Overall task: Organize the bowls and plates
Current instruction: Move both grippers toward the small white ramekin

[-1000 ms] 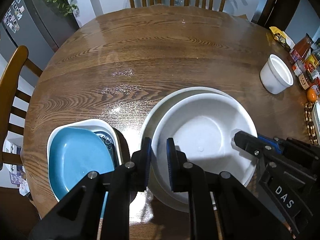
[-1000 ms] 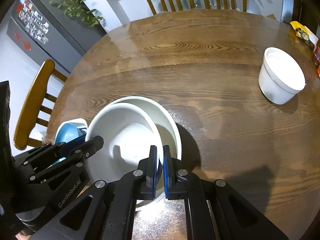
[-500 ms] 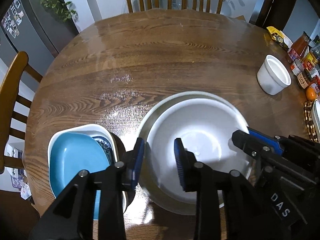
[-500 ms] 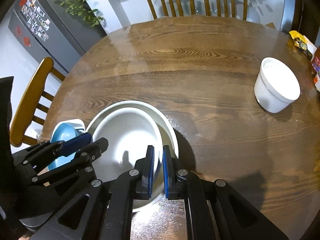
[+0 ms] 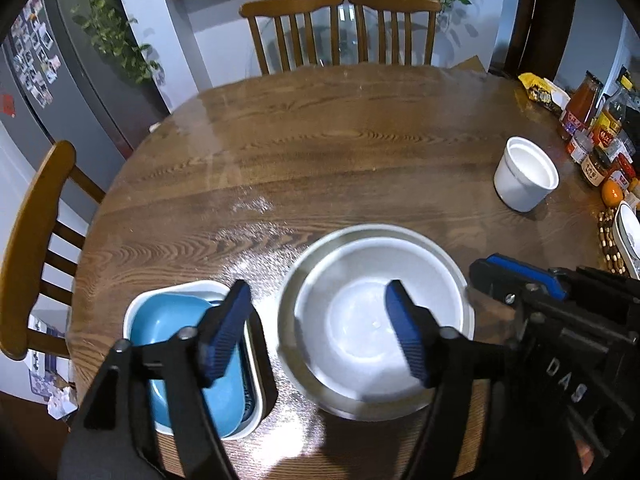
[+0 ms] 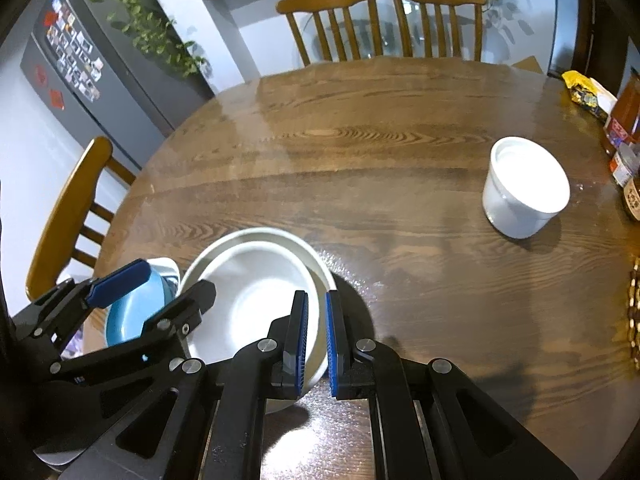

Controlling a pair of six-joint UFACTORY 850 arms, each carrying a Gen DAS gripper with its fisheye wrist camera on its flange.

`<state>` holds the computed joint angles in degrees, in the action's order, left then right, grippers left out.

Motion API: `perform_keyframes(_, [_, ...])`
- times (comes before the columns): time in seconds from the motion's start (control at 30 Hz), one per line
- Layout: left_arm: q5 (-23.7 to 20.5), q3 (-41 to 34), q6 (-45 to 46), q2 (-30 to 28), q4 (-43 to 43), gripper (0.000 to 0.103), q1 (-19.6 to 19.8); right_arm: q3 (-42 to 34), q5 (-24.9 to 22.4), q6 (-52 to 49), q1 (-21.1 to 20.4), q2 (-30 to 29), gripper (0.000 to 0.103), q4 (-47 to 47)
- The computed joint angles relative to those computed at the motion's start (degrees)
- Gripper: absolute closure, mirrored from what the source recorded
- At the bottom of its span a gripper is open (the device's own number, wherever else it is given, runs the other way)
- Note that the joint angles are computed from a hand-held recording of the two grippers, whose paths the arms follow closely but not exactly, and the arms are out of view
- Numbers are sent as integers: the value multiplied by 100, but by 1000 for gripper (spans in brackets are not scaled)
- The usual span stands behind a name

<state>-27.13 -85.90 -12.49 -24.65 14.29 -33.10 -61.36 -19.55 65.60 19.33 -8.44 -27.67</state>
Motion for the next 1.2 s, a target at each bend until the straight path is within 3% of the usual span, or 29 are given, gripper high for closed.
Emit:
perform_keyframes(0.13, [107, 61, -44, 89, 26, 29, -8, 148, 95, 470, -33, 162, 82, -357])
perform_keyframes(0.23, [206, 124, -194, 170, 179, 27, -35, 281, 137, 1036, -47, 304, 64, -827])
perform_keyframes(0.3, [262, 172, -294, 222, 263, 24, -58, 382, 135, 1428, -63, 413, 61, -1153])
perform_keyframes(0.5, [359, 249, -383, 338, 292, 19, -136, 671, 112, 2197, -189, 695, 60, -1726])
perform_keyframes(0.6, [365, 248, -338, 346, 180, 9, -165, 794, 112, 2317, -350, 779, 60, -1727])
perform_keyframes(0.7, [303, 211, -305, 314, 114, 4, -186, 935, 68, 2602, -598, 846, 60, -1780])
perform_keyframes(0.87, [274, 170, -230, 260, -84, 4, -201, 1091, 25, 2716, -1112, 857, 60, -1568])
perform_keyframes(1.07, [205, 48, -111, 150, -271, 4, -234, 884, 392, 1914, -1728, 454, 60, -675])
perform_keyframes(1.2, [94, -48, -187, 54, -145, 4, -282, 560, 567, 661, -2030, -25, 60, 579])
